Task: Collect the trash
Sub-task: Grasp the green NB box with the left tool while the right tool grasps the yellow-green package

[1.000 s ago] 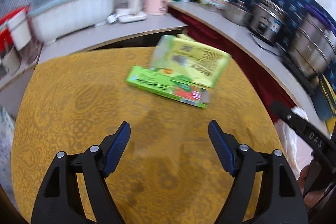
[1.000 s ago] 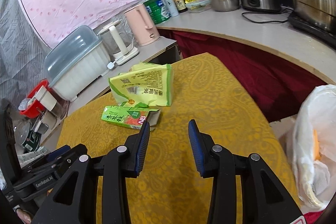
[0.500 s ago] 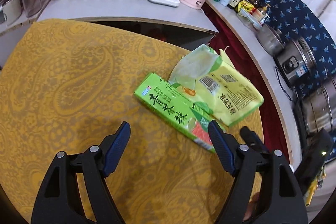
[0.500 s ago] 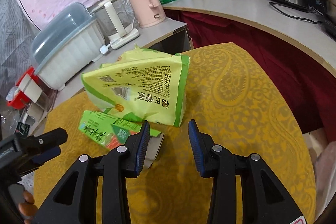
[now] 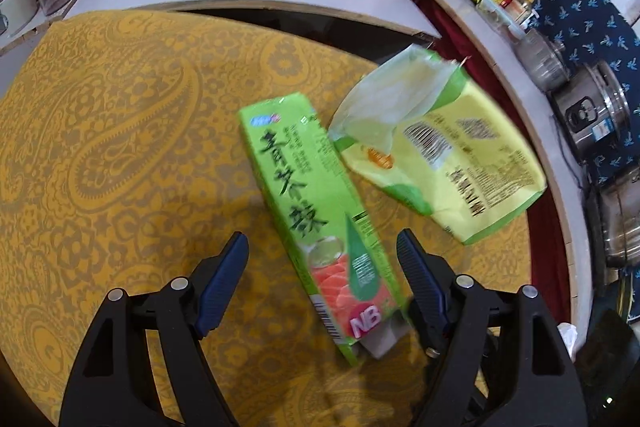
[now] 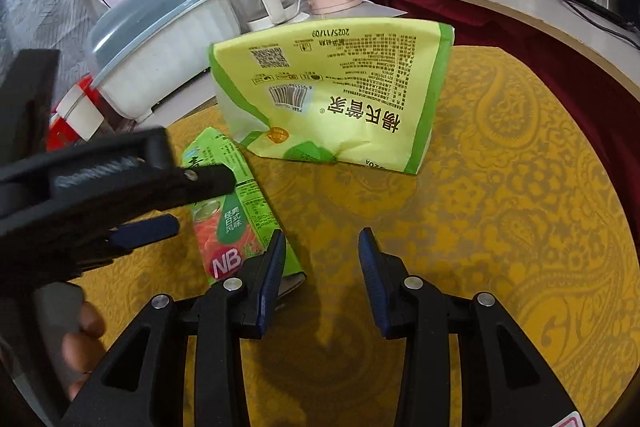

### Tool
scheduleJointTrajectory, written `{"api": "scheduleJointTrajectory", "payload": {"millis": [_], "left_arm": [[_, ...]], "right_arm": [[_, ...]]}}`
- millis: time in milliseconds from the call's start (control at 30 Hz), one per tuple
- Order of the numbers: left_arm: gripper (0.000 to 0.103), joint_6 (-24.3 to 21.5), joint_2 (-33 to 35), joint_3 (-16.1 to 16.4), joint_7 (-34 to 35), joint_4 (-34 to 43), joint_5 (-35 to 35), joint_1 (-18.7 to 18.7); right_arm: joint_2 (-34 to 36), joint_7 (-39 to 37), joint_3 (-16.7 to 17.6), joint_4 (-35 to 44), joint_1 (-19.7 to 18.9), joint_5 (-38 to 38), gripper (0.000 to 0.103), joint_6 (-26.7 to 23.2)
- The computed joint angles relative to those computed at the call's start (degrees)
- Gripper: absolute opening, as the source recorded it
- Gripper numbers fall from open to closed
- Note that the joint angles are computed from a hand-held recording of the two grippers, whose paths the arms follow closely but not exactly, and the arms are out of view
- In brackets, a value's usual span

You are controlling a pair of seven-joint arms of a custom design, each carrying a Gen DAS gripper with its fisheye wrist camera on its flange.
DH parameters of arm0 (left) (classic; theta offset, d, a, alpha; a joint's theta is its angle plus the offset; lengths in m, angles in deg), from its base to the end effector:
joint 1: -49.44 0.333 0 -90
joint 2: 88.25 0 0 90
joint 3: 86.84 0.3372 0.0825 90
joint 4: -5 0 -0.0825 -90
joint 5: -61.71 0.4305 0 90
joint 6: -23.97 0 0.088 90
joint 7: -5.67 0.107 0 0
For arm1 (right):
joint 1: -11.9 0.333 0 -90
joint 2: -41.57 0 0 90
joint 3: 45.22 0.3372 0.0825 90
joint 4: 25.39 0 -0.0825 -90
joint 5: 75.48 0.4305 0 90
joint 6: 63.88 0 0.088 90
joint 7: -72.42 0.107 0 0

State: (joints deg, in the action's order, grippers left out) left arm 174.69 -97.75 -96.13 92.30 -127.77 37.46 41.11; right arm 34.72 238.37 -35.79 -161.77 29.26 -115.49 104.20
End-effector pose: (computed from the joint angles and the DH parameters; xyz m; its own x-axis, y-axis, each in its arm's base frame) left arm 0.5337 -0.1611 0.4548 -0.0075 -0.9398 0.3417 -0.9134 -0.1327 -0.3848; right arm 0.4740 0.2868 0.4252 -0.1023 -0.9496 -0.2964 -0.7536 0.2685 -0.6000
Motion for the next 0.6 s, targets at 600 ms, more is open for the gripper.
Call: {"api": "scheduleJointTrajectory", "payload": {"millis": [600], "left_arm": [[0.033,2.3,1.5,-0.4,3.2,0.5,-1.0,-2.0]], "right_arm": [[4.6,2.9,-4.0,6.1,-4.6,-5.7,0.015,1.4]]}}
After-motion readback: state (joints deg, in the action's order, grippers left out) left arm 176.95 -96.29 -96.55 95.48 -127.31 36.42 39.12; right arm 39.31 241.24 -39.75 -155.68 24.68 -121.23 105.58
